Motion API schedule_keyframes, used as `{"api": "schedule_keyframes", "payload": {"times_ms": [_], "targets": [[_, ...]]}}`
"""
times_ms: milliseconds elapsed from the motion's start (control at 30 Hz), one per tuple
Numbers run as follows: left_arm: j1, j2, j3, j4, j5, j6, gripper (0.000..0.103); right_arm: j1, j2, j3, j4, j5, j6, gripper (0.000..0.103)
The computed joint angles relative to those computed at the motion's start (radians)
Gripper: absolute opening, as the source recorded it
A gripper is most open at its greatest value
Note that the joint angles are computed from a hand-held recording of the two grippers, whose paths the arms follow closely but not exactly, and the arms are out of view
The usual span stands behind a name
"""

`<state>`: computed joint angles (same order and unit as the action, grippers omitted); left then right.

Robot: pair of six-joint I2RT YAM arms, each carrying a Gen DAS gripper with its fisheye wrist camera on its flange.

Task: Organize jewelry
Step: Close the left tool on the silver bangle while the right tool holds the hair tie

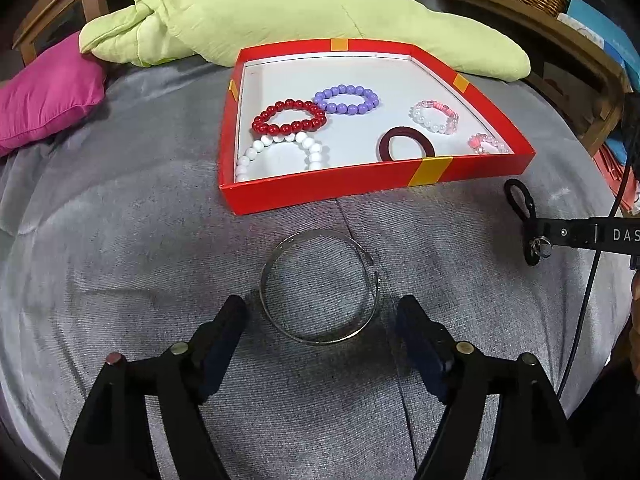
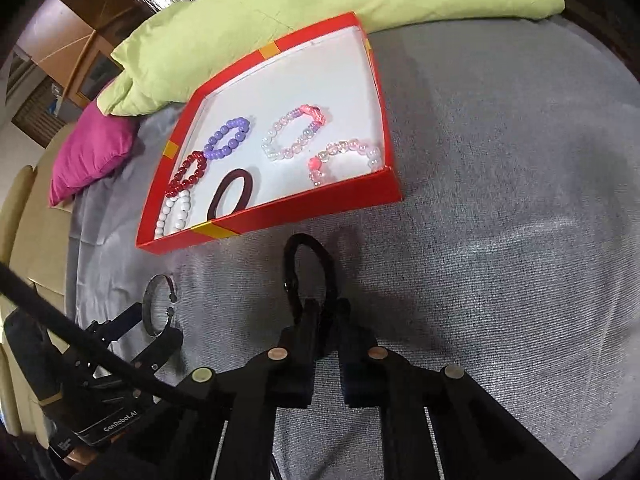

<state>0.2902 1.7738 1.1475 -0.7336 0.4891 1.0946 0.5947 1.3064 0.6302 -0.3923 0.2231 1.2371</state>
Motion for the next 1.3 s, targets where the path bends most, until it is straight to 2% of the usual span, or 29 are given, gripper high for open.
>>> {"api": "schedule_keyframes", "payload": {"times_ms": [333, 533, 600, 700, 800, 867, 1033, 1233, 1300], "targets": [[0.004, 0.004, -0.029, 0.016, 0.014, 0.032, 0.091, -0.037, -0.075, -0.103, 0.119, -0.065, 0.005, 0.012], [-0.005, 0.023, 0.011, -0.028, -0.002, 0.036, 0.092, -0.028, -0.064, -0.081, 0.087, -0.065, -0.026, 0.012], [-0.005, 0.025, 0.023, -0.035, -0.006, 0.035, 0.092, -0.020, -0.058, -0.071, 0.077, -0.055, -0.027, 0.014], [-0.002, 0.024, 0.030, -0.023, -0.003, 0.012, 0.092, -0.016, -0.052, -0.061, 0.075, -0.056, -0.038, 0.022], [0.005, 0.029, 0.047, -0.020, 0.013, -0.007, 0.085, -0.005, -0.045, -0.049, 0.081, -0.055, -0.049, 0.035], [0.006, 0.038, 0.054, -0.024, 0.006, -0.003, 0.077, 0.011, -0.023, -0.026, 0.072, -0.041, -0.063, 0.043], [0.012, 0.029, 0.040, -0.008, 0.010, 0.021, 0.076, 0.050, 0.031, 0.033, 0.012, 0.016, -0.078, 0.045], [0.018, 0.016, 0.028, -0.017, 0.032, 0.053, 0.061, 0.074, 0.067, 0.065, 0.006, 0.057, -0.095, 0.044], [0.013, 0.011, 0.020, -0.007, 0.032, 0.051, 0.061, 0.082, 0.082, 0.077, 0.005, 0.066, -0.100, 0.044]]}}
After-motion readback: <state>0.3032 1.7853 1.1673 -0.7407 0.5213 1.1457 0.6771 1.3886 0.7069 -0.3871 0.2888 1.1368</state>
